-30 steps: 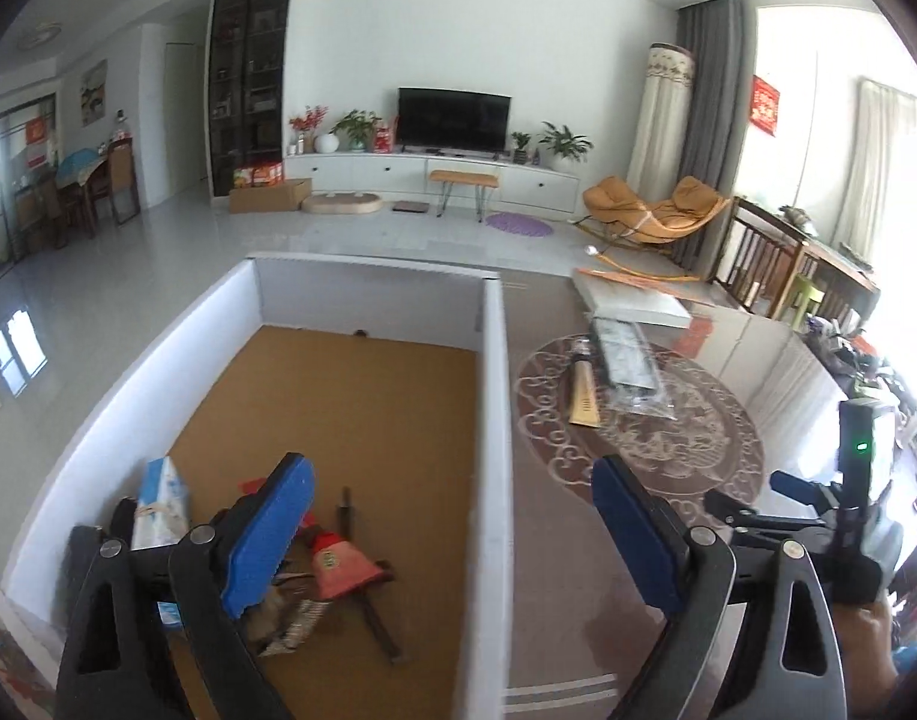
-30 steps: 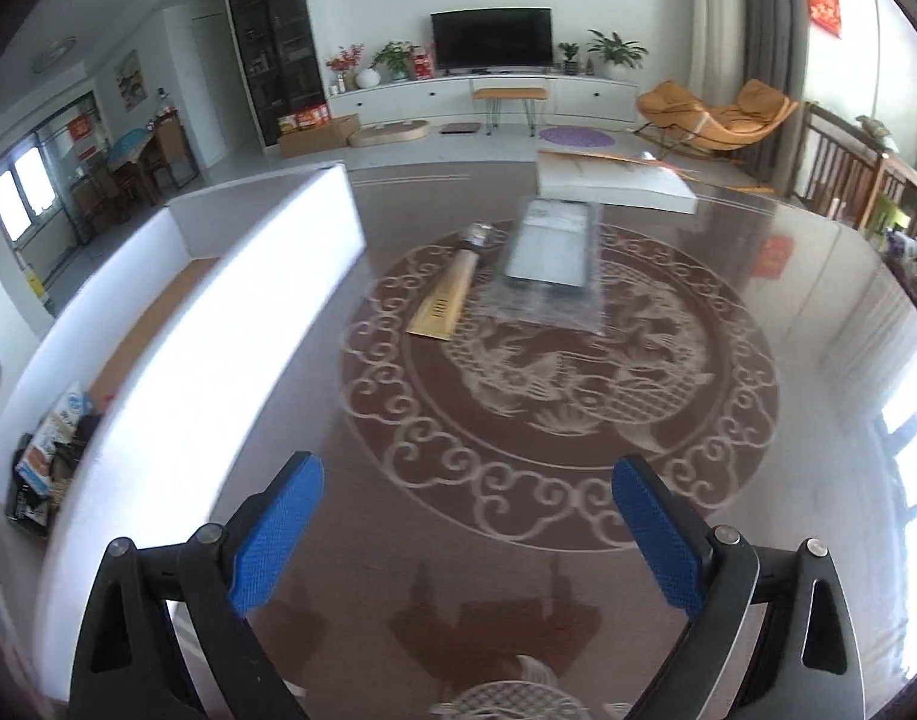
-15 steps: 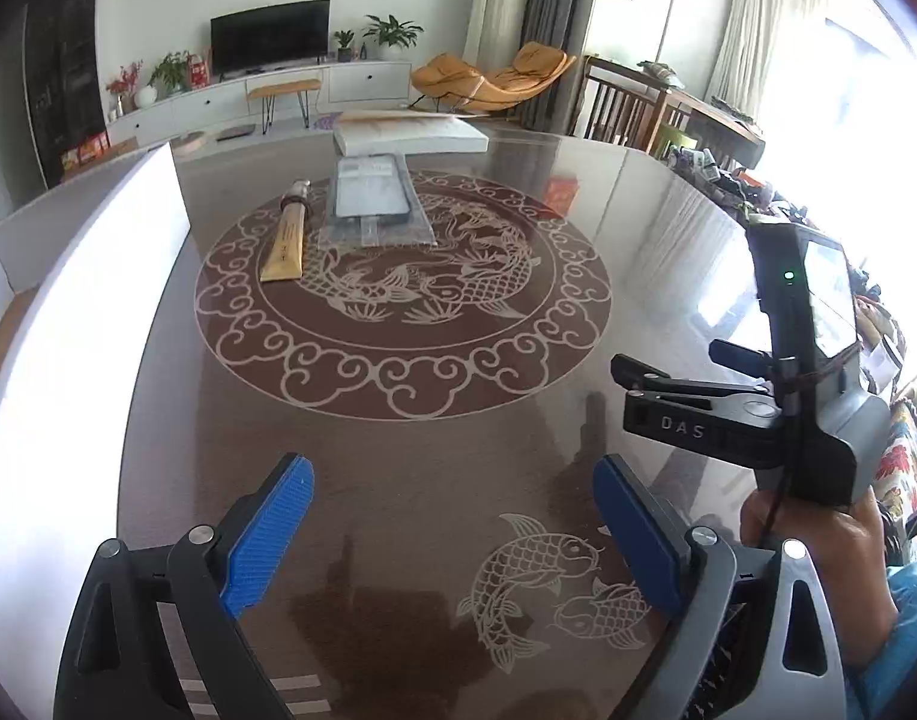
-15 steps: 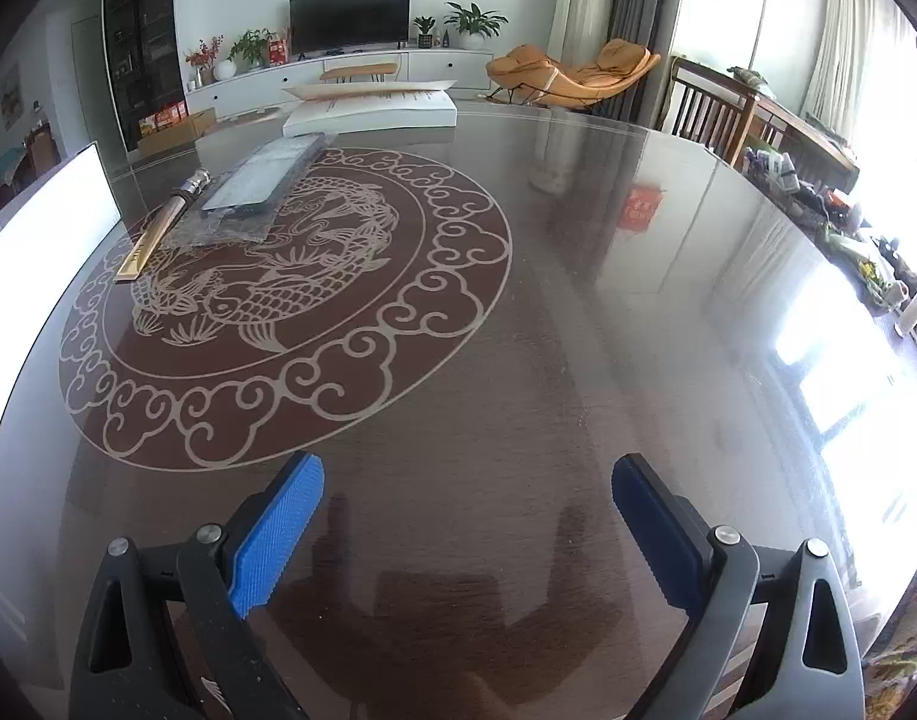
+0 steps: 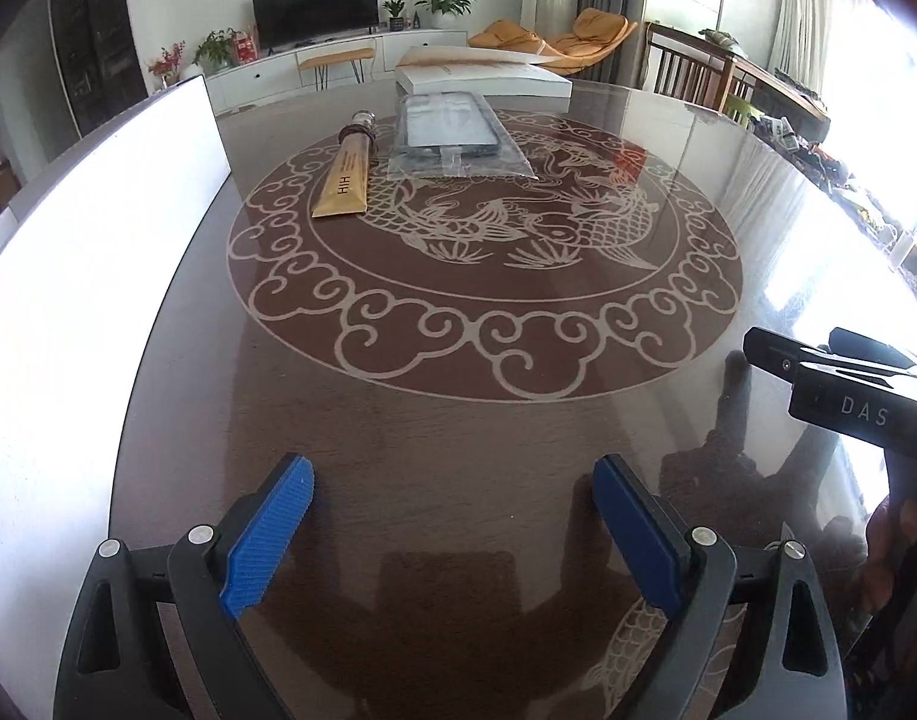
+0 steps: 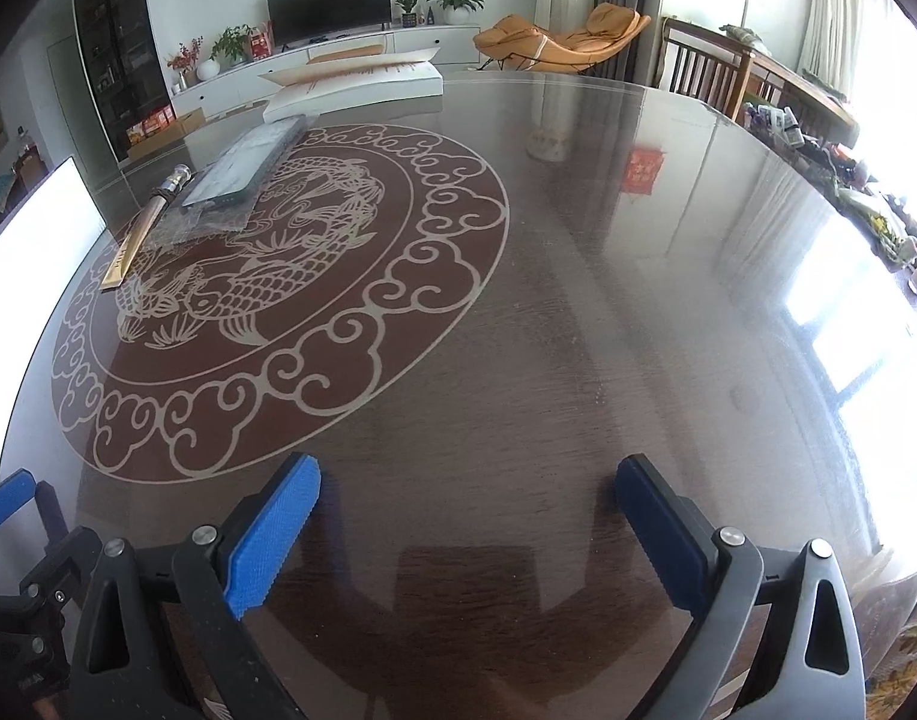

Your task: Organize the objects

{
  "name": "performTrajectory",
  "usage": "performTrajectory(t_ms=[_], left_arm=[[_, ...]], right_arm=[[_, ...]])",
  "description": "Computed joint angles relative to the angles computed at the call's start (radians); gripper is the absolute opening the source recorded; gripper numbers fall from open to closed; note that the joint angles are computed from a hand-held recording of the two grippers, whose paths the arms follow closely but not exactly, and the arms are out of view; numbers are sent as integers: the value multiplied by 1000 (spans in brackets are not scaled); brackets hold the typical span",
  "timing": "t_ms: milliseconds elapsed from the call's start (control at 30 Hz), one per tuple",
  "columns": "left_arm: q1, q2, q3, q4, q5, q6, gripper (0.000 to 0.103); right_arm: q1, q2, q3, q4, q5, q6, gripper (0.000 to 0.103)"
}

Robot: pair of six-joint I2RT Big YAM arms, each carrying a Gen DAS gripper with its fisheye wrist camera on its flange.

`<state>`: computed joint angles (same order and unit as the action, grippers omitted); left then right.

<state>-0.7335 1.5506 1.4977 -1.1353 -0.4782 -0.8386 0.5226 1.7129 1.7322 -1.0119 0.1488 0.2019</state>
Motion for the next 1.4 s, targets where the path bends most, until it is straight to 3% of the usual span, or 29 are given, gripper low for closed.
performTrajectory(t_ms=[433,533,700,833,933,1133,1200,1267,1333,1400], left_arm=[[25,11,15,-4,42,41,103],[60,21,46,-49,75,49,103],[149,16,102,-40,41,49,103],[241,112,232,-40,71,121,103],[307,219,360,-91,90,162,103],[392,303,426,-61,142,113,102],[400,319,425,-42,166,114,95],[386,336,439,-38,121,154,90],[370,334,430,-4,80,204,69],[358,319,408,31,67,233,24]], right_arm=[[5,-9,-17,21,2,1,103],[6,-9,-17,20,3,1,103],[6,-8,-15,19,6,2,103],[5,-8,-16,20,6,2,103],[5,-8,-16,20,6,2,103],[5,-8,-16,21,6,2,103],[5,-8,-16,21,6,2,103],[5,-8,-16,21,6,2,103],[5,-8,-16,21,6,2,103],[5,-8,-16,21,6,2,103]])
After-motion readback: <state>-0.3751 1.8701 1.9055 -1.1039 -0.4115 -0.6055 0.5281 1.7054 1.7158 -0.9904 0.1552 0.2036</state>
